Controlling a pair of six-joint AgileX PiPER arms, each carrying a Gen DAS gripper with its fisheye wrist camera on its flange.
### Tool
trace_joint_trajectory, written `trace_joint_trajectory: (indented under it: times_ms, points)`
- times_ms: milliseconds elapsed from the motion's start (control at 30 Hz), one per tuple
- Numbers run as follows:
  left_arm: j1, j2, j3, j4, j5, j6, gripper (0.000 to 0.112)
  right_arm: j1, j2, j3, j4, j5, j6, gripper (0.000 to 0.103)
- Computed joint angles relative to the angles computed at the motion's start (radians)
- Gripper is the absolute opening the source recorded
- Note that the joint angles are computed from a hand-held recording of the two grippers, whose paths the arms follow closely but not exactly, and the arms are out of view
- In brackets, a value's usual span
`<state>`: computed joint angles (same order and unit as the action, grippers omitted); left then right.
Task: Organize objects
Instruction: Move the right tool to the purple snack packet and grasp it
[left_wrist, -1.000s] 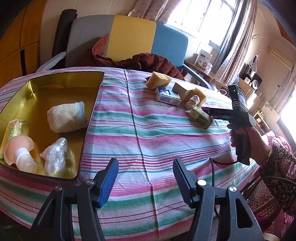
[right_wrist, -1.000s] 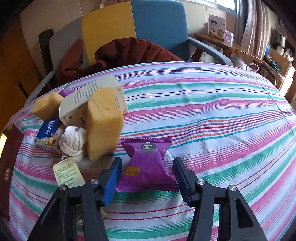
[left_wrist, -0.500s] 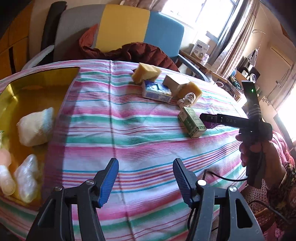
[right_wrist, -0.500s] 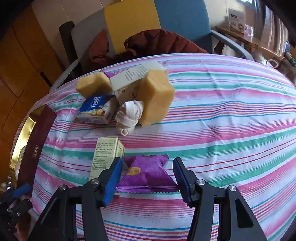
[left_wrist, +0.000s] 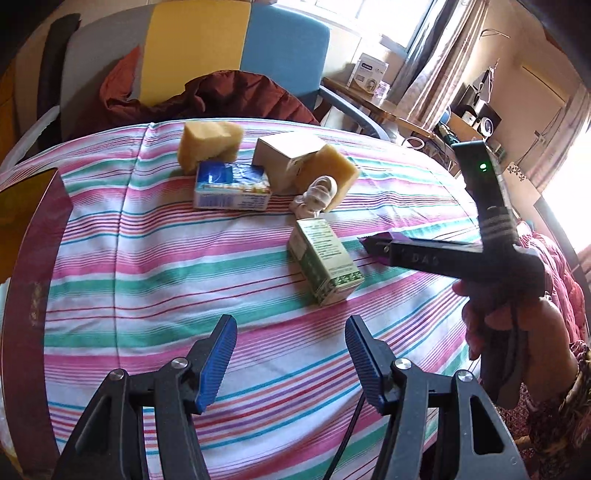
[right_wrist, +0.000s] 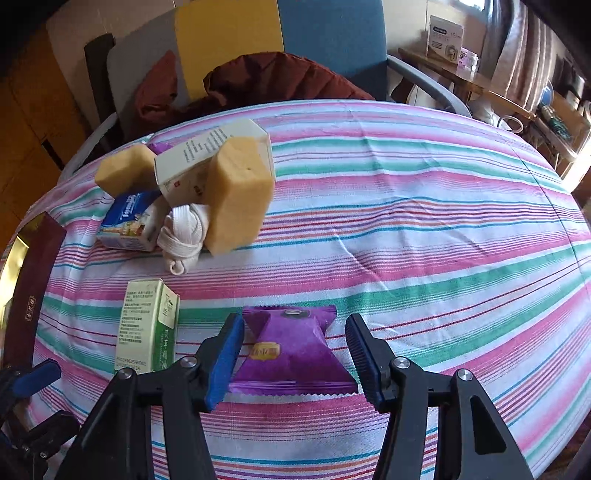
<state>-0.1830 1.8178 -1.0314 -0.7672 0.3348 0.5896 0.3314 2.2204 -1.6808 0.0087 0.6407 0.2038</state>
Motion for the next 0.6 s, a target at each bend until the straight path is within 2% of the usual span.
trace_joint_trajectory:
  times_ms: [67,167,200,233,267,500,600]
  points:
    - [-0.008,0.004,-0.008,0.022,-0.005,-0.023,0.062,-0.013,0.008,-0.006,0.054,0.0,-0.021,0.064]
    - [-0.015,0.023,-0.031,0.051,0.001,-0.062,0.062,-0.01,0.01,-0.013,0.041,0.002,-0.007,0.066]
    - [-0.016,0.028,-0.037,0.053,0.003,-0.068,0.062,-0.008,0.014,-0.019,0.025,0.013,0.003,0.065]
    - [-0.017,0.035,-0.044,0.056,0.007,-0.076,0.062,-0.001,0.013,-0.02,-0.015,0.018,0.029,0.057]
    - [-0.019,0.043,-0.052,0.064,0.01,-0.087,0.062,0.001,0.011,-0.02,-0.03,0.021,0.036,0.054]
    - [-0.052,0.101,-0.131,0.154,0.031,-0.197,0.062,-0.02,-0.007,-0.008,-0.026,0.026,0.067,0.052]
    - [-0.078,0.144,-0.202,0.242,0.05,-0.291,0.062,-0.032,-0.011,-0.016,-0.047,0.031,0.103,0.051]
